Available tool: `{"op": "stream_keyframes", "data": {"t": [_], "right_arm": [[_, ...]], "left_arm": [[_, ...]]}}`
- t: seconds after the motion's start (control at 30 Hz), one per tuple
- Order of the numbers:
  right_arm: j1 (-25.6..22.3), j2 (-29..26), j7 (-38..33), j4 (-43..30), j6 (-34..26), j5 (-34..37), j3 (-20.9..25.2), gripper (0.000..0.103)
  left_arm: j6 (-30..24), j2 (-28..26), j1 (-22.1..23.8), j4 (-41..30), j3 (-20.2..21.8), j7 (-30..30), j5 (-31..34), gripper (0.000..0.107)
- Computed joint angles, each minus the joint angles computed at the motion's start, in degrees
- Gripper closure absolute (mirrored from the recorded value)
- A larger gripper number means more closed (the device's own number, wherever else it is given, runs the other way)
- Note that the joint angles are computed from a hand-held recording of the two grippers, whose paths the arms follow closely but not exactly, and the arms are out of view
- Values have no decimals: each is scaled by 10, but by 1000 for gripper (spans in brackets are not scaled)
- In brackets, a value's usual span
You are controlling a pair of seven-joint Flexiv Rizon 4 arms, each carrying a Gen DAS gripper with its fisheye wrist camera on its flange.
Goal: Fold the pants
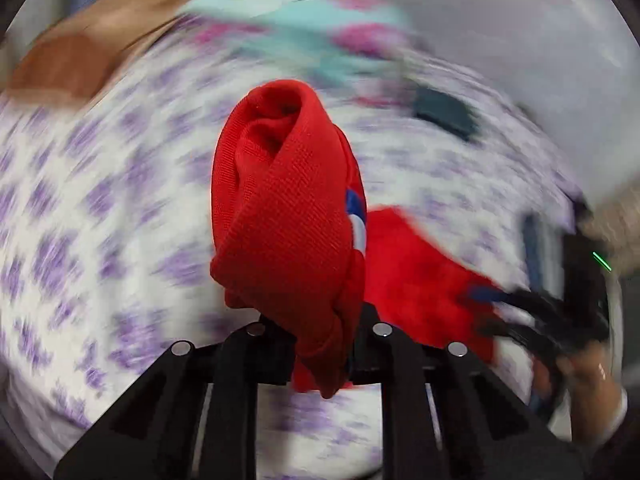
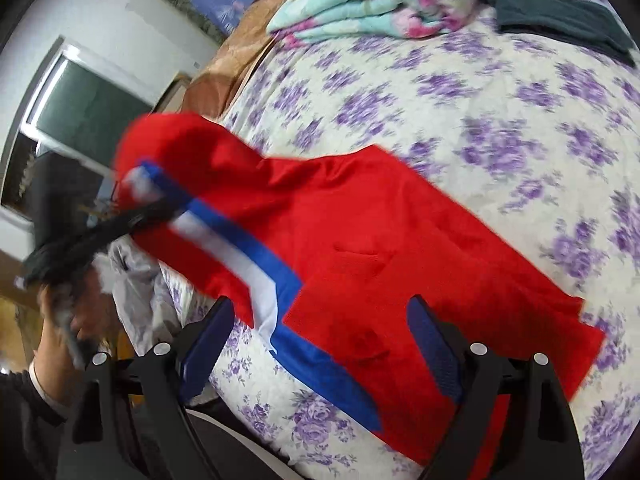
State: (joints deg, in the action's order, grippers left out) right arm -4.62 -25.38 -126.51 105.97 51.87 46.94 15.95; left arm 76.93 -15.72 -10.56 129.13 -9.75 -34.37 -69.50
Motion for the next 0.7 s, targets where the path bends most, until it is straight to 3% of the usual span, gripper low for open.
{"op": "stream_keyframes", "data": {"t": [0.03,0.1,0.17,0.2,0.27,0.33,0.43,0.5,0.57,0.63,0.7], "right_arm": [[-5,3,0,1,0,5,-1,14],[-17,11,1,5,4,15,-7,15],[-26,21,14,13,13,18,-21,15],[-12,24,43,24,28,-13,-36,15],[5,31,91,58,76,-69,-59,14],[-29,36,86,65,73,-50,-50,13],[-57,42,77,70,76,-14,-41,11],[-67,43,70,69,75,6,-37,11],[-89,40,46,55,40,49,-26,11],[-98,35,29,42,3,84,-23,11],[-79,29,31,41,-1,83,-28,11]], "left_arm": [[-25,16,-5,1,-18,46,-13,91],[-66,18,-22,-5,-20,72,13,88],[-146,-5,-29,-28,-17,63,100,64],[-170,-17,-30,-37,-15,58,133,45],[-155,-42,-46,-52,-5,16,213,43],[-159,-44,-35,-53,-10,2,227,38],[-151,-24,-6,-32,-32,30,147,24],[-168,-10,11,-24,-32,55,69,22],[-146,-12,6,-22,-19,54,15,18],[-66,-43,-18,-34,3,-21,38,17],[-22,-73,-31,-41,35,-120,130,17]]}}
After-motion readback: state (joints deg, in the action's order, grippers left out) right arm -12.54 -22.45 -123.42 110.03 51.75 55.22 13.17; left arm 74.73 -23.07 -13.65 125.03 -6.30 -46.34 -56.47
